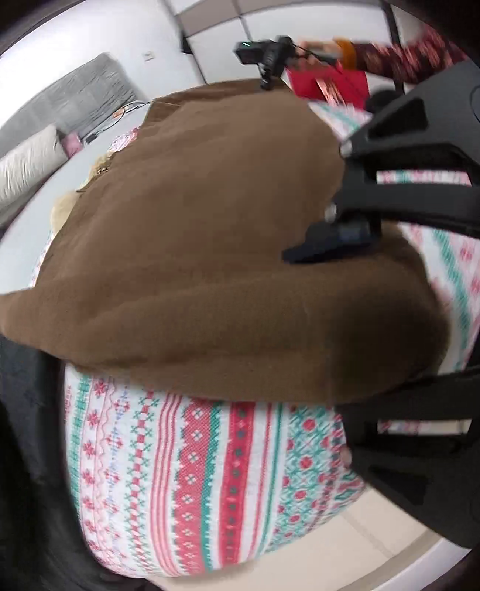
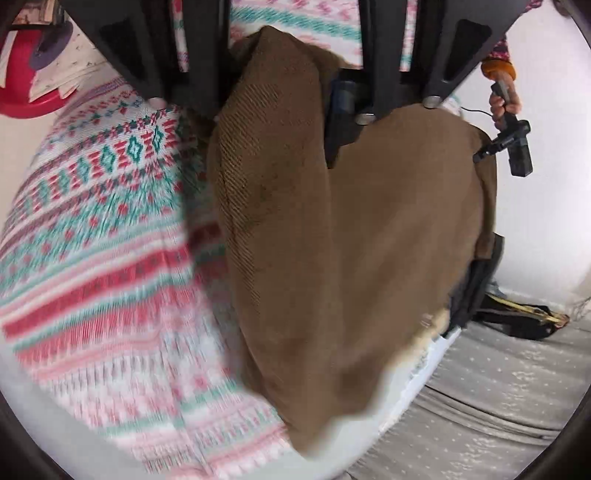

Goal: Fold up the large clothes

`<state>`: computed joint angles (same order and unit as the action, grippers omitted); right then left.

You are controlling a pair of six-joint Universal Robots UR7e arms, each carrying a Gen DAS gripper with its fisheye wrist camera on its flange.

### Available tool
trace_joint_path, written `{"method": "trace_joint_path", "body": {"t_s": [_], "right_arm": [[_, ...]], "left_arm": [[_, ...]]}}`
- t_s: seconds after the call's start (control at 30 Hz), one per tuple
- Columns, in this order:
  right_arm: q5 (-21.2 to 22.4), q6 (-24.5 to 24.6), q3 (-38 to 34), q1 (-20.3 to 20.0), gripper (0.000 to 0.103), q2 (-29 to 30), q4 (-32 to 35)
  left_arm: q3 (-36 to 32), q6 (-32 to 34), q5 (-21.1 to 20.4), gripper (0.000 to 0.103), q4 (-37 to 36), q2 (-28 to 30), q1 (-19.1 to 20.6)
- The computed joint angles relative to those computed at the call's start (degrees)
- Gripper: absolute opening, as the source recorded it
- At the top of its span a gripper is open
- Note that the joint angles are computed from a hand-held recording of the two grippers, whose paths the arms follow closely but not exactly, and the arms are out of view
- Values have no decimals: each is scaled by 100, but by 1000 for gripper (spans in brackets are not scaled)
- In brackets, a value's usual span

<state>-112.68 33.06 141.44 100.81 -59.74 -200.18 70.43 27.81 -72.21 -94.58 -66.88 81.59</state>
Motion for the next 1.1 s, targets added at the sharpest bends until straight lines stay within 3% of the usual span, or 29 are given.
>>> {"method": "trace_joint_path", "body": {"t_s": [0.07,0.17,0.23,0.33,0.43,0.47,0.5,0.53,0.6,0.7,0.83,0.9,0.97,1.03,1.1], "right_arm": [[-91,-113,-12,28,38,-5,-68],[-1204,-273,-370,422,52,-217,537],[-1684,-623,-588,498,56,-123,353],[-1843,-1031,-979,379,56,54,156],[-2017,-1407,-1516,182,55,433,62],[-2221,-1465,-1750,190,47,614,68],[-2510,-1599,-2003,201,19,824,40],[-2576,-1621,-2138,216,7,901,98],[-2840,-1849,-2299,402,6,1092,-343],[-2949,-2690,-2352,663,5,1207,-1601],[-2998,-3069,-2763,617,5,1128,-1778],[-2993,-3495,-3000,522,5,1262,-2101],[-2970,-3774,-3271,355,5,1423,-2237],[-2980,-3458,-3409,108,6,1458,-1726],[-2997,-2728,-3486,-193,8,1487,-765]], "left_arm": [[205,321,110,56,-471,-142,-112],[302,823,161,63,-1249,-148,-300],[-142,856,31,64,-1337,226,-315],[-738,765,-22,64,-1448,828,-305],[-1200,597,187,63,-1654,1357,-330],[-1287,477,253,58,-1770,1487,-352],[-1327,384,255,26,-1819,1513,-362],[-1328,185,215,9,-1852,1519,-407],[-1261,159,-239,7,-2118,1346,-393],[-1268,268,-911,7,-2544,1211,-406],[-1503,330,-876,7,-3106,1486,-480],[-1628,376,-923,8,-3368,1664,-441],[-1737,533,-572,8,-3687,1950,-444],[-1855,692,23,10,-3676,2228,-476],[-1800,1032,816,17,-3834,2457,-511]]}}
